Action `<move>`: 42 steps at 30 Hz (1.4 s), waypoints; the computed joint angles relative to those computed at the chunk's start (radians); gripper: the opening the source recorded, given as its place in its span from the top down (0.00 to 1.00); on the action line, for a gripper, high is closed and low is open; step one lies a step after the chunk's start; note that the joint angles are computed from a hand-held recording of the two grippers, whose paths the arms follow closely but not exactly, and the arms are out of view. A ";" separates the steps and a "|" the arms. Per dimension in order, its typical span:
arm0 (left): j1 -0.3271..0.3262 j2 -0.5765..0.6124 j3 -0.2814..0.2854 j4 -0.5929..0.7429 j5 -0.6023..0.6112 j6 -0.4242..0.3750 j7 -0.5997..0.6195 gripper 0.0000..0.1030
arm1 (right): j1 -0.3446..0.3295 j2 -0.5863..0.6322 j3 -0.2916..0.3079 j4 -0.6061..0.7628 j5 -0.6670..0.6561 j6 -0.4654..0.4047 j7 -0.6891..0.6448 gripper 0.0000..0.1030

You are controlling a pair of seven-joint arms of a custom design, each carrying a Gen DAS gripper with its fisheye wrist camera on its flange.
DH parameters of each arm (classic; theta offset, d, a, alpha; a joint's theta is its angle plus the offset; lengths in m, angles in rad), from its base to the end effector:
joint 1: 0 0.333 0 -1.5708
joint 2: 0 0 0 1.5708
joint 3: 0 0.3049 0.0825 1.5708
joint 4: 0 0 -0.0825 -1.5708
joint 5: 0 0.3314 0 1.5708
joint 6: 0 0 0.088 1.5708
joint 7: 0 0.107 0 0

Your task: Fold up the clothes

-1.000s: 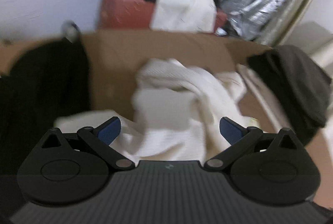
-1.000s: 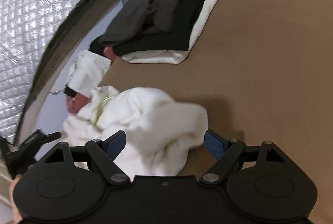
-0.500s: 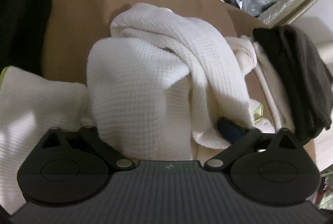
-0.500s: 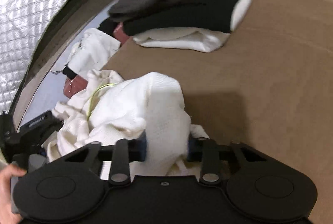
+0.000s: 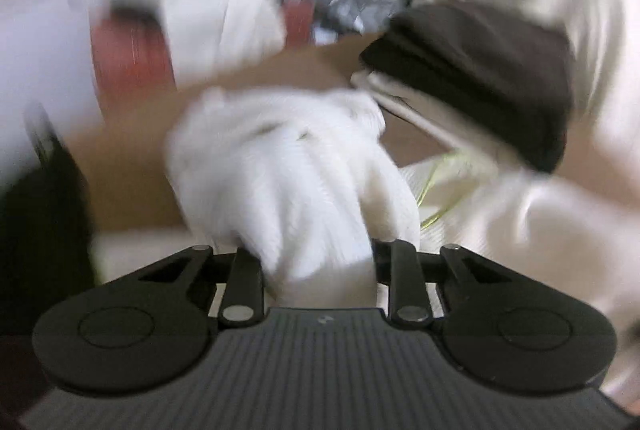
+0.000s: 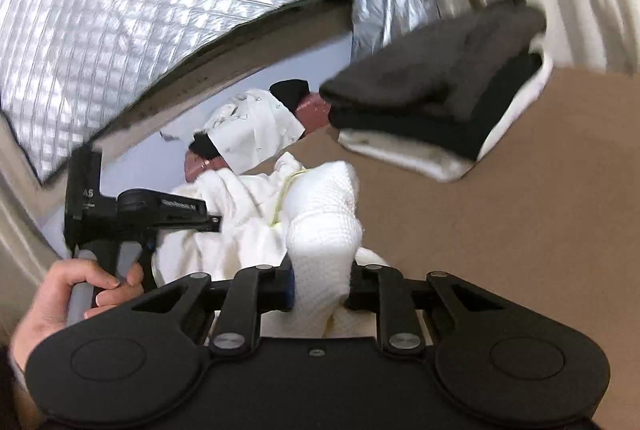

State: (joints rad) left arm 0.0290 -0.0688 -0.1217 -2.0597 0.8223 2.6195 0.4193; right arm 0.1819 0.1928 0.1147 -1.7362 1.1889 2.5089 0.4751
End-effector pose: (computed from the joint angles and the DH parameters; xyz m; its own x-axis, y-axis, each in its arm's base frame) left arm 0.5248 -0.0672 0.5411 0.4327 -0.9012 0.0264 -0.5872 -0.3039 -0.7502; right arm 0.5861 0.1657 0.5323 0.6594 -0.6657 -0.3493 -0.5727 -0.1438 -0.8070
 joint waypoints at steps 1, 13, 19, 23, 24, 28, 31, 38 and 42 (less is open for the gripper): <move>-0.037 -0.009 -0.003 0.010 0.034 -0.039 -0.023 0.79 | -0.010 -0.034 -0.005 -0.028 -0.011 -0.001 -0.015 0.77; -0.187 -0.011 -0.169 0.136 0.314 -0.128 -0.144 0.83 | -0.111 -0.255 -0.186 -0.160 -0.136 -0.028 0.057 0.78; -0.307 0.112 -0.182 0.466 0.451 -0.201 -0.140 0.83 | -0.174 -0.254 -0.250 -0.057 -0.029 0.017 -0.096 0.78; -0.373 0.182 -0.142 0.638 0.669 -0.050 -0.298 0.80 | -0.222 -0.218 -0.271 0.050 0.192 0.081 -0.209 0.78; -0.387 0.199 -0.132 0.675 0.699 -0.002 -0.299 0.79 | -0.228 -0.193 -0.264 0.079 0.217 0.127 -0.237 0.78; -0.378 0.292 -0.142 0.739 0.309 0.072 -0.027 0.54 | -0.268 -0.040 -0.231 0.202 0.050 0.234 -0.064 0.68; -0.322 0.335 -0.183 0.641 -0.033 0.060 0.158 0.38 | -0.188 0.090 -0.380 0.264 -0.349 0.158 0.459 0.56; 0.036 0.408 -0.490 0.223 -0.977 0.339 0.461 0.40 | -0.314 0.100 -0.288 0.079 -0.437 0.040 0.687 0.54; 0.021 0.407 -0.478 0.238 -1.043 0.397 0.534 0.37 | -0.384 0.112 -0.162 0.116 -0.334 -0.019 0.446 0.54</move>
